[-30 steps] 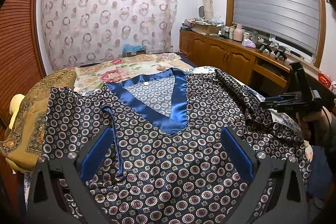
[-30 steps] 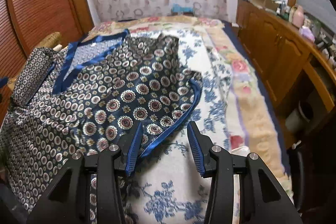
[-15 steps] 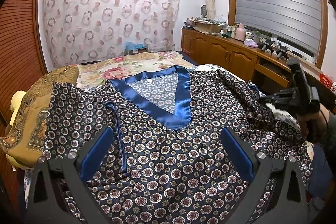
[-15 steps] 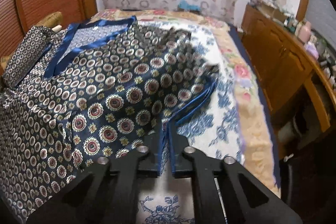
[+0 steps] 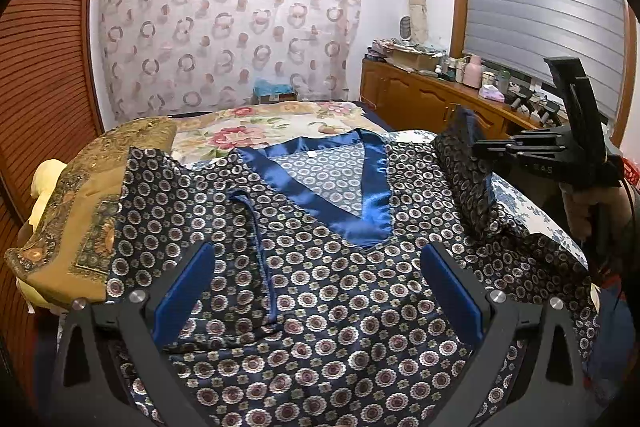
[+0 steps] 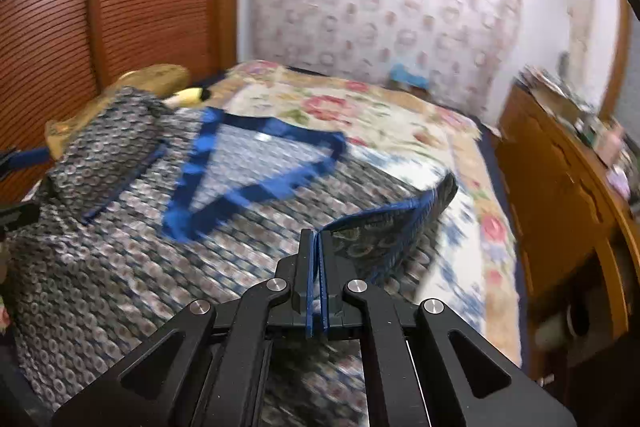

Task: Fold small clothes

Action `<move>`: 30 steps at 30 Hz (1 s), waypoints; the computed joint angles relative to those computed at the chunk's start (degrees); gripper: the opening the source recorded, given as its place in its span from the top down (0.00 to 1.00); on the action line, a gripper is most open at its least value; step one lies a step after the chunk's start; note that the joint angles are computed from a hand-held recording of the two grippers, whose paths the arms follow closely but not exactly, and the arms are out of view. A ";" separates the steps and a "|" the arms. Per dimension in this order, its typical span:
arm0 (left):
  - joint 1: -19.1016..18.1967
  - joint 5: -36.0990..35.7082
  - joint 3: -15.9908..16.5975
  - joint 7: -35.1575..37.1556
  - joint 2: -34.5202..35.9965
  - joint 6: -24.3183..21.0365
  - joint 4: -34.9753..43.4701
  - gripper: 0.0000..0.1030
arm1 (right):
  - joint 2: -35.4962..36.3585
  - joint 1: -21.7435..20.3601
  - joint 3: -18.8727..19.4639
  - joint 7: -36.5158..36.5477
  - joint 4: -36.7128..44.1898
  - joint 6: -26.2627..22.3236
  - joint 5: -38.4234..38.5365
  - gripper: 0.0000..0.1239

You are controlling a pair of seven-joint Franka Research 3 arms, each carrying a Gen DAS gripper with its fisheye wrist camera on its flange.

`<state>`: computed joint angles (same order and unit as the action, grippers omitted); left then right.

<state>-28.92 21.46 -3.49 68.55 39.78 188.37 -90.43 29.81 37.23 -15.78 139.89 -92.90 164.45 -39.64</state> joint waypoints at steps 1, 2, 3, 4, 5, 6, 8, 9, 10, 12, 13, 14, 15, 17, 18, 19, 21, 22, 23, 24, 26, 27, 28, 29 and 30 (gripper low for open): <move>0.57 -0.01 -0.57 0.08 0.09 -0.17 0.12 0.00 | 0.88 -0.78 1.21 -1.47 1.59 -0.59 1.31 1.00; 0.99 0.02 -1.00 0.16 0.13 -0.22 0.14 0.00 | 1.38 -1.24 1.77 -2.37 2.43 -0.74 2.28 0.98; 1.53 0.09 -1.53 0.28 0.15 -0.25 0.09 0.00 | 1.57 -1.10 1.58 -2.38 2.89 -0.85 2.75 0.91; 1.76 0.12 -1.63 0.35 0.14 -0.25 0.00 0.00 | 1.51 -0.51 0.82 -1.65 2.73 -0.67 2.58 0.78; 1.78 0.10 -1.47 0.36 0.09 -0.24 -0.06 0.00 | 1.16 0.21 -0.31 -0.26 2.20 -0.34 2.05 0.72; 1.74 0.07 -1.31 0.35 0.06 -0.23 -0.13 0.00 | 0.57 0.92 -1.56 1.38 1.25 0.09 1.18 0.68; 1.91 -0.08 -1.07 0.25 0.03 -0.21 -0.24 0.00 | -0.55 1.86 -3.23 4.14 -0.33 -0.85 -0.40 0.67; 2.16 -0.12 -1.22 0.25 0.07 -0.25 -0.23 0.00 | -0.97 1.84 -3.35 5.09 -0.83 -1.92 -1.04 0.67; 2.61 -0.15 -1.55 0.27 0.16 -0.41 -0.15 0.00 | -1.33 1.49 -3.12 5.87 -1.25 -3.56 -1.36 0.67; 2.91 -0.25 -1.61 0.23 0.37 -0.88 0.14 0.00 | -1.67 -0.47 -1.49 6.34 -1.95 -6.39 -0.90 0.67; 3.00 -0.26 -1.56 0.19 0.44 -1.04 0.25 0.00 | -1.60 -1.70 -0.40 6.15 -2.07 -7.40 -0.31 0.67; 3.19 -0.23 -1.61 0.21 0.55 -1.23 0.40 0.00 | -1.30 -2.92 0.64 5.92 -2.17 -8.02 0.42 0.67; 3.01 -0.25 -1.33 0.10 0.54 -1.45 0.49 0.00 | -1.01 -3.99 1.48 5.65 -2.34 -8.16 1.07 0.67; 2.31 -0.30 -0.28 -0.24 0.64 -1.94 0.89 0.00 | -0.16 -5.93 2.98 4.75 -2.25 -7.78 3.05 0.67; 2.13 -0.29 0.06 -0.44 0.68 -2.09 1.00 0.00 | 0.10 -6.69 3.54 4.28 -2.40 -7.35 4.18 0.67; 2.31 -0.23 -0.02 -0.52 0.72 -2.13 0.98 0.00 | 0.46 -7.51 4.23 3.51 -2.31 -7.01 5.71 0.67; 2.85 -0.06 -0.44 -0.58 0.76 -2.27 0.95 0.00 | 1.39 -8.38 5.13 2.08 -1.72 -6.96 8.72 0.67; 2.89 0.01 -0.44 -0.63 0.80 -2.35 0.97 0.00 | 1.89 -8.58 5.40 1.23 -1.25 -7.09 9.97 0.67; 2.83 0.08 -0.38 -0.70 0.86 -2.43 1.03 0.00 | 2.35 -8.85 5.77 0.08 -0.87 -7.12 11.23 0.67; 2.73 0.12 -0.30 -0.77 1.00 -2.64 1.24 0.00 | 2.87 -8.84 5.95 -0.96 -0.35 -7.50 12.27 0.67; 2.92 0.30 -0.53 -0.78 1.23 -2.84 1.44 0.00 | 4.04 -8.36 5.83 -2.84 1.23 -9.47 13.62 0.67; 2.99 0.39 -0.57 -0.80 1.16 -2.86 1.35 0.00 | 4.55 -7.84 5.48 -3.53 1.94 -10.62 13.69 0.67; 2.97 0.45 -0.52 -0.84 1.22 -2.99 1.47 0.00 | 4.95 -7.31 5.01 -4.02 2.53 -11.77 13.47 0.72; 2.74 0.50 -0.23 -1.02 1.08 -2.86 1.20 0.00 | 5.16 -7.09 4.87 -4.56 2.75 -12.12 13.36 0.77; 2.61 0.53 -0.11 -1.11 1.12 -2.96 1.29 0.00 | 4.92 -7.22 4.98 -5.09 2.27 -11.30 13.47 0.86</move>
<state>-26.31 21.99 -3.60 67.44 40.90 185.41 -89.14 34.73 30.01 -10.80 134.80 -90.63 153.15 -26.17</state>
